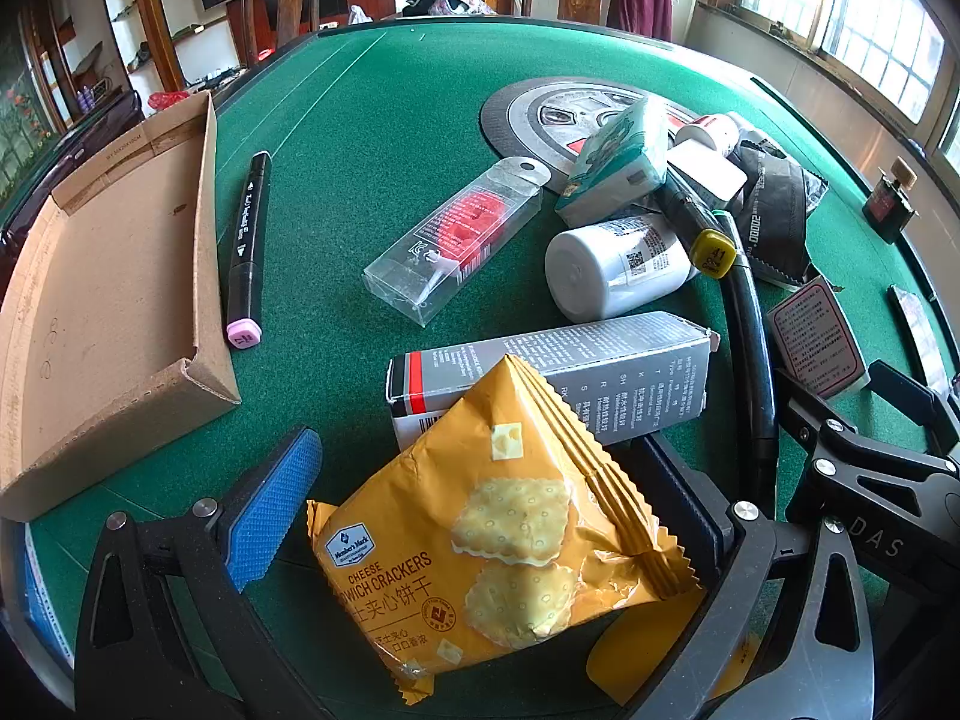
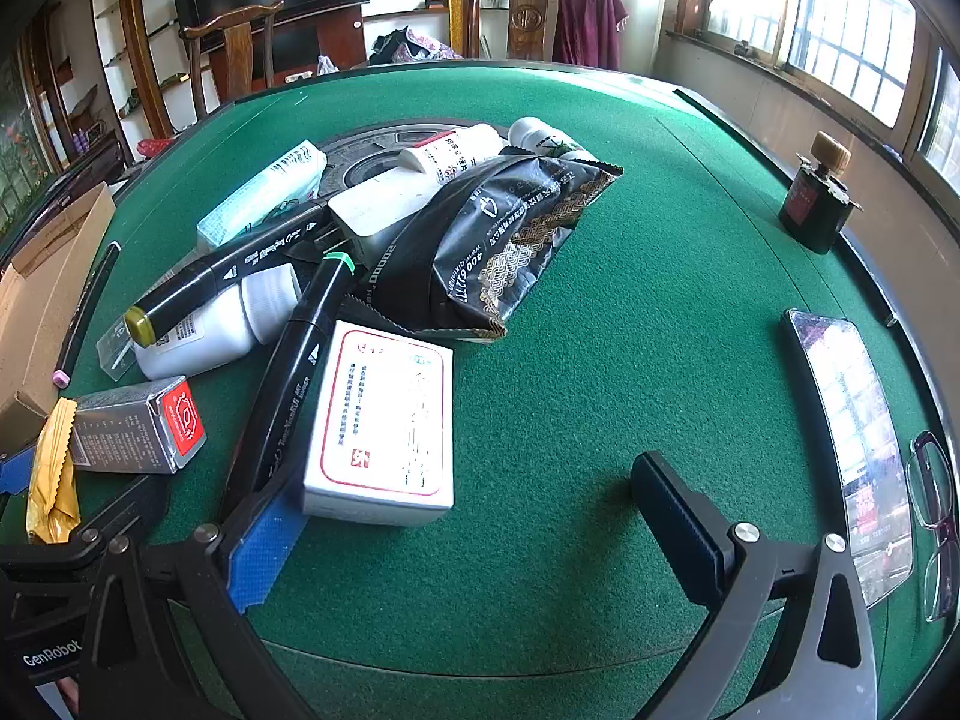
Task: Organize objects
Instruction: 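Grasp the yellow cracker bag with the left gripper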
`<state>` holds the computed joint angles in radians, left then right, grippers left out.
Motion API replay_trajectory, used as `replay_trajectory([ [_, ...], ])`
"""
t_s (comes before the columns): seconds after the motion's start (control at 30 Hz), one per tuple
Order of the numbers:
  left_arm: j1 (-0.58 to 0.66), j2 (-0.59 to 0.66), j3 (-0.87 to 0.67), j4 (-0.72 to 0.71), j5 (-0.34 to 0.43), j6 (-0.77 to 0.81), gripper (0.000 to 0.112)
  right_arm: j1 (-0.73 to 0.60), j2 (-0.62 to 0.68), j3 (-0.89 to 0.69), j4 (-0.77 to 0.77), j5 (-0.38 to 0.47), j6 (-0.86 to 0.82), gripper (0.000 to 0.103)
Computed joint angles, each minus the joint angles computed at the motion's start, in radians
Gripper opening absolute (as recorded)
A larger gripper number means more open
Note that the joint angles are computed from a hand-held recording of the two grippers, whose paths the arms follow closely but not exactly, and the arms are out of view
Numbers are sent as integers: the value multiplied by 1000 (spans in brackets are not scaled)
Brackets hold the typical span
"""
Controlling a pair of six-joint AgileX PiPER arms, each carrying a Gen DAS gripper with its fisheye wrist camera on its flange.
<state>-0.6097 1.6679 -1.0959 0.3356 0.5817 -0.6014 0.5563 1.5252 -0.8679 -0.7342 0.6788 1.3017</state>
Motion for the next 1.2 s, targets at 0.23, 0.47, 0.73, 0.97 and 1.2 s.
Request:
replay_trajectory([
  [0.23,-3,-17,6,-6,13,7,103,-2,-3,2,1,-1,-2,103],
  [0.47,122,-150,129,-344,-42,382,102,-57,-109,96,48,-136,-126,102],
  [0.73,170,-302,239,-510,-42,536,102,-31,-280,190,-204,-143,142,102],
  [0.97,134,-326,252,-383,-38,476,102,-90,-365,244,-251,-256,208,102],
  [1.2,125,-239,183,-291,-13,463,102,-81,-369,235,-221,-300,150,102],
])
